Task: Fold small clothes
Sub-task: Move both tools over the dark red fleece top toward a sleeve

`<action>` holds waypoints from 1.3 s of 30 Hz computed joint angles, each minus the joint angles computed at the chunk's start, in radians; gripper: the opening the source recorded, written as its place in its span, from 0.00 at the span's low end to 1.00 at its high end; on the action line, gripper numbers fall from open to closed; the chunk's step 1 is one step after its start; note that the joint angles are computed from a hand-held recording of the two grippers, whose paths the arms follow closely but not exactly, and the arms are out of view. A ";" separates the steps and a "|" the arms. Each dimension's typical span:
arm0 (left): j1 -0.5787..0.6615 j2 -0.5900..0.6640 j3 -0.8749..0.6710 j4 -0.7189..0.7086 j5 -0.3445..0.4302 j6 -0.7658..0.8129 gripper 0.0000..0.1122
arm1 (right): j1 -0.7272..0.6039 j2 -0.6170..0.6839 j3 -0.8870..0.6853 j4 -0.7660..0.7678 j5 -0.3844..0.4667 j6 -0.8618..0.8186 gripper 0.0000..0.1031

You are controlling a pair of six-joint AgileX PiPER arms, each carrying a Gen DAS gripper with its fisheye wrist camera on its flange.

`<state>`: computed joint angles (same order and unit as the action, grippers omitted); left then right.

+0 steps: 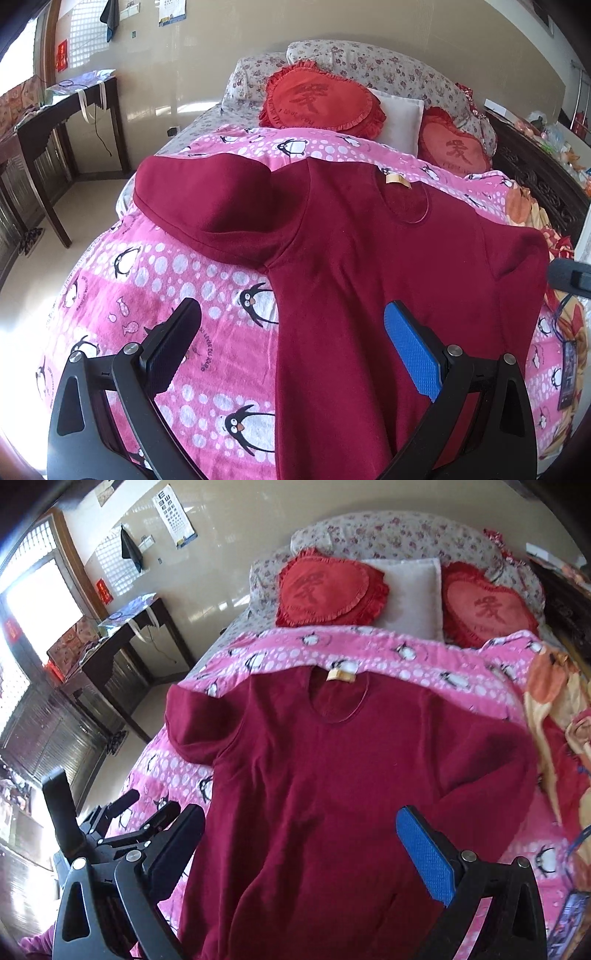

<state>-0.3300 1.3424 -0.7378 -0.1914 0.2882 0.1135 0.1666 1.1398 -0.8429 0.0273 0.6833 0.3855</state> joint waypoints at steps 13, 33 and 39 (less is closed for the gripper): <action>0.053 0.165 -0.078 -0.069 -0.043 0.029 0.89 | 0.024 0.173 0.040 -0.211 -0.228 0.199 1.00; 0.117 0.347 -0.209 -0.023 -0.049 0.004 0.89 | 0.042 0.355 0.018 -0.425 -0.340 0.421 1.00; 0.144 0.380 -0.245 -0.033 -0.045 0.027 0.89 | 0.067 0.408 -0.014 -0.499 -0.338 0.493 1.00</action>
